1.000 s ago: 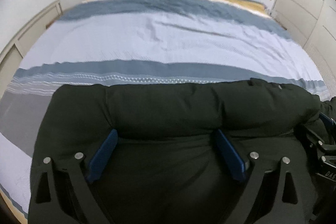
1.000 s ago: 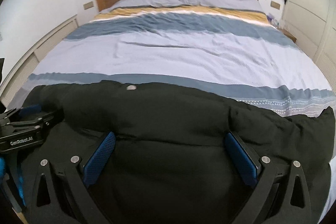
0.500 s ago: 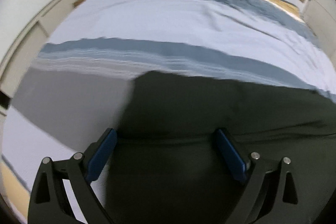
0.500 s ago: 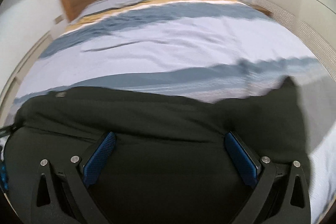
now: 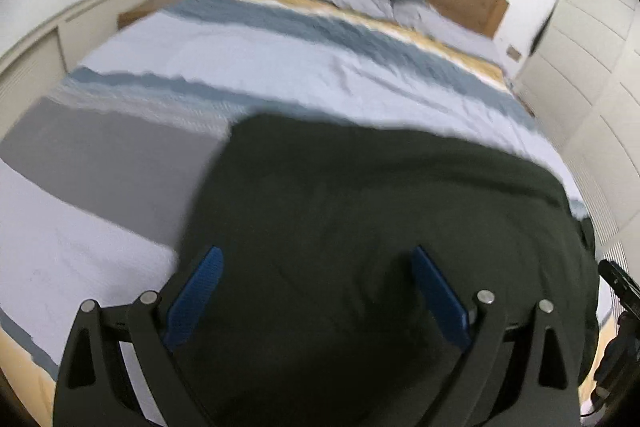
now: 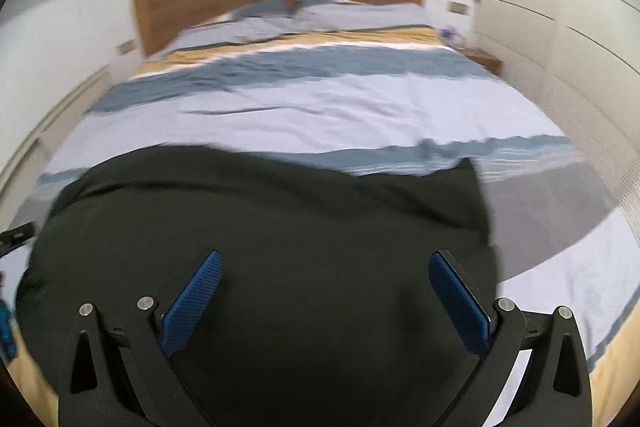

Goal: Fold large clothes
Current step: 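Release the coat and pull both open grippers back from it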

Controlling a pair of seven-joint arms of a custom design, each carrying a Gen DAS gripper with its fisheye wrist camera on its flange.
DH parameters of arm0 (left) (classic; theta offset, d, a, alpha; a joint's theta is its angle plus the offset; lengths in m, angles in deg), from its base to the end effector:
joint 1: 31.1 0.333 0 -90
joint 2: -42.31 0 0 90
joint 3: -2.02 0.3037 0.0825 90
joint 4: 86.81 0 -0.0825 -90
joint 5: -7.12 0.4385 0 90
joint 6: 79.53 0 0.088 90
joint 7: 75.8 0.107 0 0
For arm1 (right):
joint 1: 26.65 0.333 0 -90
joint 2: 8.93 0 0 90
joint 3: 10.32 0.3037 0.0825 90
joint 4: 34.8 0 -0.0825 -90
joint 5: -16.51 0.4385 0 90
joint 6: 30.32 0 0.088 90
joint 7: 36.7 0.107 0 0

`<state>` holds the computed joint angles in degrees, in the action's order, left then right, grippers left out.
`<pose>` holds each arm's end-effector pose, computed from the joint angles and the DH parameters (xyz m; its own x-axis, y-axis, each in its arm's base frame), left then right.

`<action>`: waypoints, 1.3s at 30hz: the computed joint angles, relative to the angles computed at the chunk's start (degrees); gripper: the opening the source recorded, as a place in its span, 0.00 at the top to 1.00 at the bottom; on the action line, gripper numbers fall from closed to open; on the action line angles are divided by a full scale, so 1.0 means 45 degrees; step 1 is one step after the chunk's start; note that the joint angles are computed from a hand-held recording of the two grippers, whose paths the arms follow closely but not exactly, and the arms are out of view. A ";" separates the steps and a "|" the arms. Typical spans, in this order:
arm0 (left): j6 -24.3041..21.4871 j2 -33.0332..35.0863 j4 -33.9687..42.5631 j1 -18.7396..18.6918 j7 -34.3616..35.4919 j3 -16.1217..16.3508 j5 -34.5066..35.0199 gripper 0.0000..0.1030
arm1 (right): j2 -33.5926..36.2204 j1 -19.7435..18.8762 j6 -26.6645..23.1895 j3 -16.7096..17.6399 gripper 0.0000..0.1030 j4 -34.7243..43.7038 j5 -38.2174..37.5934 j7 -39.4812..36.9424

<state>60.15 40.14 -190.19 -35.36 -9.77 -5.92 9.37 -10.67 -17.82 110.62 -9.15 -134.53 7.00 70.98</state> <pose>0.6377 -0.1392 0.6060 0.1084 -0.9712 0.2124 -0.7817 -0.2153 -0.5853 0.6462 0.1143 0.6414 -0.0270 -0.9985 -0.0472 -0.7230 0.0521 -0.6889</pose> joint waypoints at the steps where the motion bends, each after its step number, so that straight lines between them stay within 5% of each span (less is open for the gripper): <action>1: -0.0222 0.0024 -0.0079 -0.0020 -0.0166 -0.0044 0.0246 0.07 | -0.0080 0.0091 0.0085 0.0066 0.01 -0.0158 0.0309 -0.0252; 8: -0.0598 -0.1059 -0.1410 0.0385 -0.1394 0.0269 0.0605 0.07 | -0.1047 -0.0069 -0.0842 -0.0077 0.01 -0.1753 0.1987 -0.0334; 13: 0.0306 -0.3375 -0.3522 0.0566 -0.2240 0.0089 0.1426 0.07 | -0.2213 -0.0735 -0.1752 0.0073 0.02 -0.2711 0.0358 0.0830; 22: 0.0393 -0.8662 -0.7217 -0.0639 -0.3052 -0.0438 0.2220 0.07 | -0.6016 -0.1175 -0.1953 0.0501 0.01 -0.5184 0.0964 0.0773; 29: -0.0755 -1.2224 -0.8754 -0.1327 -0.4043 -0.1506 0.2952 0.07 | -0.9345 -0.0748 -0.1936 0.1185 0.01 -0.7169 0.1987 0.0463; 39: -0.2716 -1.4216 -0.8573 -0.2121 -0.5292 -0.2570 0.4010 0.07 | -1.2270 -0.0335 -0.2000 0.2467 0.01 -0.8601 0.2394 0.0967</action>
